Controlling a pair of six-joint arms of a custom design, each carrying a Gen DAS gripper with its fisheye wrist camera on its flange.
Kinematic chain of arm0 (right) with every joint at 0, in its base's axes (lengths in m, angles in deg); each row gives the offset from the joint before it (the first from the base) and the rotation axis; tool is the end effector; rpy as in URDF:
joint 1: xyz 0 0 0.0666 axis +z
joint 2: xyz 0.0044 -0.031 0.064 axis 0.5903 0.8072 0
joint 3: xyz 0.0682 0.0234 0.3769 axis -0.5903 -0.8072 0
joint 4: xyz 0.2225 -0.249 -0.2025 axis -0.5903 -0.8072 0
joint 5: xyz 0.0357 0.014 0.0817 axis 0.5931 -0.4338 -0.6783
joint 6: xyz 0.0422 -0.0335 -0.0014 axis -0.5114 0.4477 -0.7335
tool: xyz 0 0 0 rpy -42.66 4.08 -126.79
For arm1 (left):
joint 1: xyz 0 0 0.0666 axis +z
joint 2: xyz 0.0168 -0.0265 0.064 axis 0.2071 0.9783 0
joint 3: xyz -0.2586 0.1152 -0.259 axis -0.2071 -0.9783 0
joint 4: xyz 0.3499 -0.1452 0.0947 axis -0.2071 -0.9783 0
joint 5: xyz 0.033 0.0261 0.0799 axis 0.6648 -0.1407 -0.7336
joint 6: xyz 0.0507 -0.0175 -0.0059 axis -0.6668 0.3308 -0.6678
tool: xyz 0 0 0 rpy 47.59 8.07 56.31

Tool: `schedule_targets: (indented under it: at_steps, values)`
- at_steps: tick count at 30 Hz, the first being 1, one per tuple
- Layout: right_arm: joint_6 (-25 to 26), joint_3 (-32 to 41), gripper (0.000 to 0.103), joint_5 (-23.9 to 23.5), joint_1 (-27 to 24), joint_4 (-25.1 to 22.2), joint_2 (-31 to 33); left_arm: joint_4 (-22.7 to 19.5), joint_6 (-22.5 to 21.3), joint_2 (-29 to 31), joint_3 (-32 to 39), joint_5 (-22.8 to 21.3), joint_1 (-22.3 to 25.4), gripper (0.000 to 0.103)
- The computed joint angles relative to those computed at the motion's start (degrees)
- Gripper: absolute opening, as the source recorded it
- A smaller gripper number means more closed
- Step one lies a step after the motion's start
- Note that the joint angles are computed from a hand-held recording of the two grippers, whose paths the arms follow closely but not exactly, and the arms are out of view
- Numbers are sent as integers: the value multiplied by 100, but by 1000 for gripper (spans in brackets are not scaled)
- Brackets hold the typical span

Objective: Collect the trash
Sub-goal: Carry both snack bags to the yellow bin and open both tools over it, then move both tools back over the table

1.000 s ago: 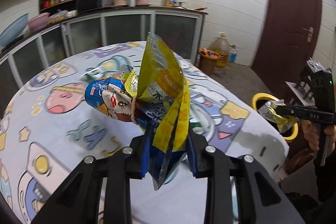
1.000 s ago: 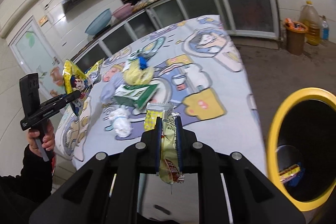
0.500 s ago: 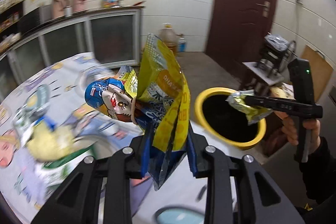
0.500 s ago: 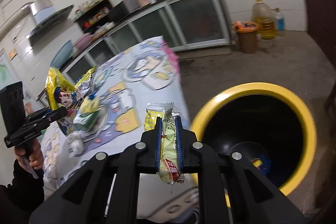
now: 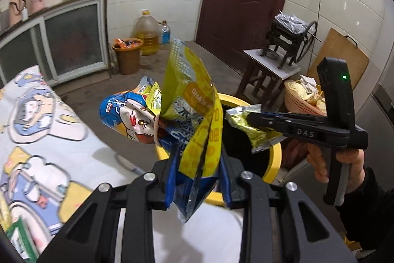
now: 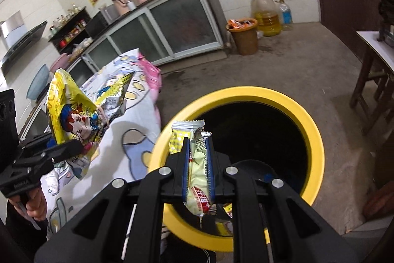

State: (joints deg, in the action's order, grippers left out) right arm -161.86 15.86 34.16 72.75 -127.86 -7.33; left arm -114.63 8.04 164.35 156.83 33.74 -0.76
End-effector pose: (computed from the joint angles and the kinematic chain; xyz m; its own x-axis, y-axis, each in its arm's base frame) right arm 0.3743 0.2500 0.3660 -0.3849 0.6640 -0.6411 0.5940 0.7098 0.3786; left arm 0.5977 -0.1610 0.4020 -0.2111 0.6900 -0.6924 0.9771 0.1306 -0.1677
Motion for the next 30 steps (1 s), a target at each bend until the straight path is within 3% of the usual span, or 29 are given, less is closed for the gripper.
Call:
schedule_targets:
  at_steps: [9, 11, 13, 14, 15, 21, 26, 30]
  values:
    - [-659, -288, 15, -245, -232, -222, -117, 89, 429, 116, -107, -98, -383, 31]
    - [-784, -260, 25, -249, -244, -373, -100, 123, 516, 100, -140, -100, -457, 34]
    - [-957, -250, 36, -180, -210, -541, -103, -11, 544, 181, 11, -53, -475, 47]
    - [-1027, -280, 47, -143, -196, -569, -134, 76, 660, 146, -39, -14, -479, 61]
    - [-1068, -290, 50, -120, -185, -584, -157, 213, 798, 90, -111, -4, -497, 75]
    - [-1480, -255, 50, 118, 34, -1019, -289, 218, 964, 56, -90, 159, -307, 78]
    - [-1282, -92, 50, 449, 251, -963, -272, 224, 800, -19, -40, 348, 136, 82]
    - [-486, 264, 50, 576, 340, -639, -41, 420, 731, -95, 31, 508, 620, 85]
